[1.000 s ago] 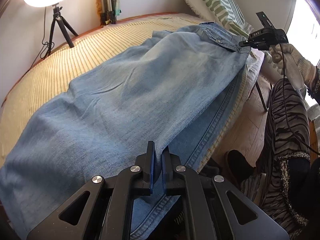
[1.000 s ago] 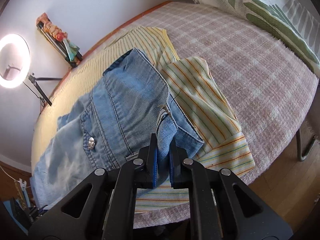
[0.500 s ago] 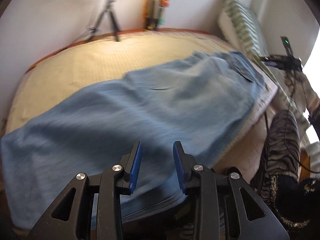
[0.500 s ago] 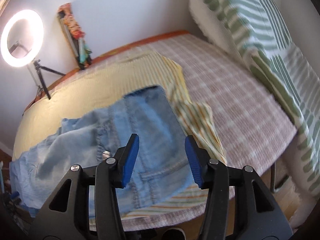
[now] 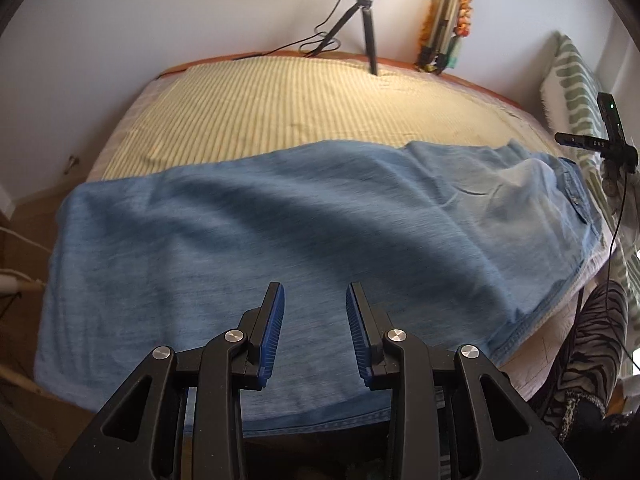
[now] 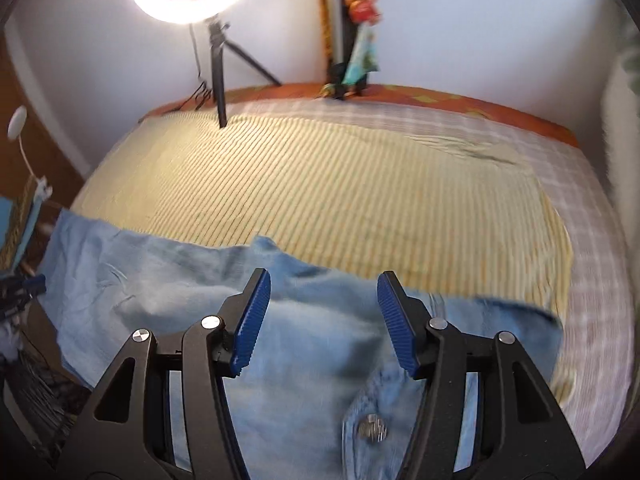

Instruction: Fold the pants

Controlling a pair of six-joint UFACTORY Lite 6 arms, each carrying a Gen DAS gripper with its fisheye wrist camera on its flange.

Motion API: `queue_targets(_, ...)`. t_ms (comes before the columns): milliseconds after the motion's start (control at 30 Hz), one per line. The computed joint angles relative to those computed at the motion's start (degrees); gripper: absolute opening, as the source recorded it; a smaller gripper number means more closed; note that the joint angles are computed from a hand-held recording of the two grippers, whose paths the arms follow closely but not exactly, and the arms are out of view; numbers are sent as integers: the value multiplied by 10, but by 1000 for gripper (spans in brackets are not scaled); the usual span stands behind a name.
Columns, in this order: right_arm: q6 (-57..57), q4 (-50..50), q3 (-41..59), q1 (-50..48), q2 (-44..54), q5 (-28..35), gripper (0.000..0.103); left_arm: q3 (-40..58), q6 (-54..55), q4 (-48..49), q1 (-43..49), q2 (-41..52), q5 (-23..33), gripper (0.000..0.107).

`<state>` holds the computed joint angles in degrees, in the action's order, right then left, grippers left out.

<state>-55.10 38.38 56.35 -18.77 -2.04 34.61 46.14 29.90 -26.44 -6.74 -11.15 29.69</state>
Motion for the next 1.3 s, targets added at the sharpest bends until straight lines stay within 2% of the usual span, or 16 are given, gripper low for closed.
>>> queue_targets(100,-3,-3,78,31,108,28,60,-10,-9,5,14,14,-12,30)
queue_targets(233,17,-25,132,66,202,7,61,-25,-4,-3,50,16,-20,30)
queue_targets(367,-24,15,132,70,225,-5,61,-35,19,-28,120,4,-12,31)
queue_targets(400,-39,31,127,70,225,-6,60,-34,39,-47,154,2,-3,34)
queue_targets(433,-49,41,124,70,224,-6,54,-33,49,-57,178,1,1,37)
queue_targets(467,-54,45,123,71,225,-2,42,-32,61,-69,204,2,4,43)
queue_targets(533,-47,41,123,77,225,-7,23,-22,100,-107,275,12,22,45)
queue_targets(600,-23,16,104,97,207,-46,23,-11,124,-129,329,23,37,45)
queue_targets(733,86,-71,70,138,157,-116,24,38,159,-173,460,85,85,46)
queue_targets(800,90,-69,45,145,116,-121,29,58,166,-193,510,120,102,46)
queue_targets(867,70,-47,15,158,67,-116,46,73,164,-206,552,154,110,46)
queue_targets(900,49,-30,-4,168,38,-108,47,83,164,-210,574,176,113,46)
queue_targets(1000,40,-22,-47,210,-39,-70,48,91,158,-211,606,210,110,46)
queue_targets(1133,55,-29,-113,308,-140,-30,52,104,165,-236,625,250,135,46)
queue_targets(1200,82,-46,-146,367,-176,-33,57,106,173,-246,621,253,132,46)
queue_targets(1300,154,-97,-182,467,-197,-56,57,97,175,-257,603,236,102,43)
